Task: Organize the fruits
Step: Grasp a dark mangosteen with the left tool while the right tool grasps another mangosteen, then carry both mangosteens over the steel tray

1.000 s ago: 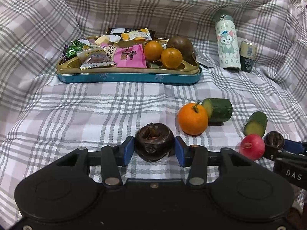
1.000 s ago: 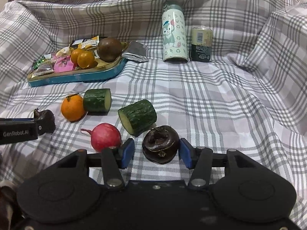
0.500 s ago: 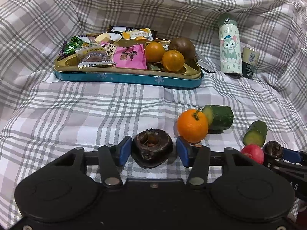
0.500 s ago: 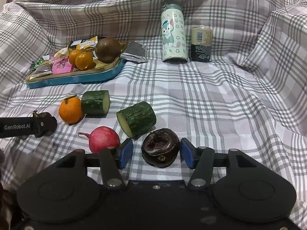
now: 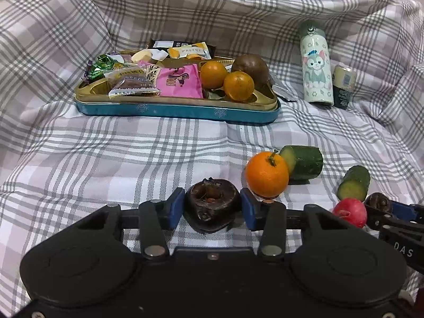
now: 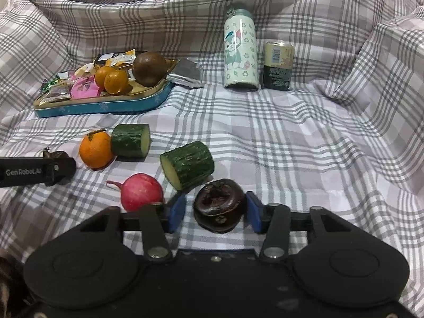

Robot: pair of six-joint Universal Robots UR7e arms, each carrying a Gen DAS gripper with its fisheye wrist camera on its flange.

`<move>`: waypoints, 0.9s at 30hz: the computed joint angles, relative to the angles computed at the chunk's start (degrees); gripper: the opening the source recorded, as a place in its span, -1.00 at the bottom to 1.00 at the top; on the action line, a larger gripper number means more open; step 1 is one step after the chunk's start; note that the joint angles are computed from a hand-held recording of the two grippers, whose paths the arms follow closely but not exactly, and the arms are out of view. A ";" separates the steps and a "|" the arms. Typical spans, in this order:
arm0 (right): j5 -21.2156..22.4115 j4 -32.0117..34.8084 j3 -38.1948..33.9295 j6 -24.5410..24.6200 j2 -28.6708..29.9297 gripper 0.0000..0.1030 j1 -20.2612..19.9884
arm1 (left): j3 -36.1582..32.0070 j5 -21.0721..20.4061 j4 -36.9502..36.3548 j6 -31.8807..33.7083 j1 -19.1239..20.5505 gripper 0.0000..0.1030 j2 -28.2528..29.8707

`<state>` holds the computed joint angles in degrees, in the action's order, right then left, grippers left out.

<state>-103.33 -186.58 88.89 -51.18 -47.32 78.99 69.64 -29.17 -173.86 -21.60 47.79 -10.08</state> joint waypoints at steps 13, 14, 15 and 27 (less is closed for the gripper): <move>1.40 0.94 0.17 2.92 -0.84 -0.18 -0.59 | 4.44 -5.86 -10.39 5.57 -0.98 0.02 -1.85; 2.38 1.64 0.34 3.70 -1.28 -0.18 -0.81 | 5.15 -6.77 -11.81 6.45 -1.18 0.02 -2.16; 3.88 2.63 0.68 4.61 -1.97 -0.18 -1.13 | 5.96 -7.63 -12.90 7.33 -1.43 0.02 -2.53; 11.30 6.41 7.74 5.78 -9.43 -0.17 -2.09 | 16.16 -4.04 -8.36 -1.29 -6.69 0.02 -8.22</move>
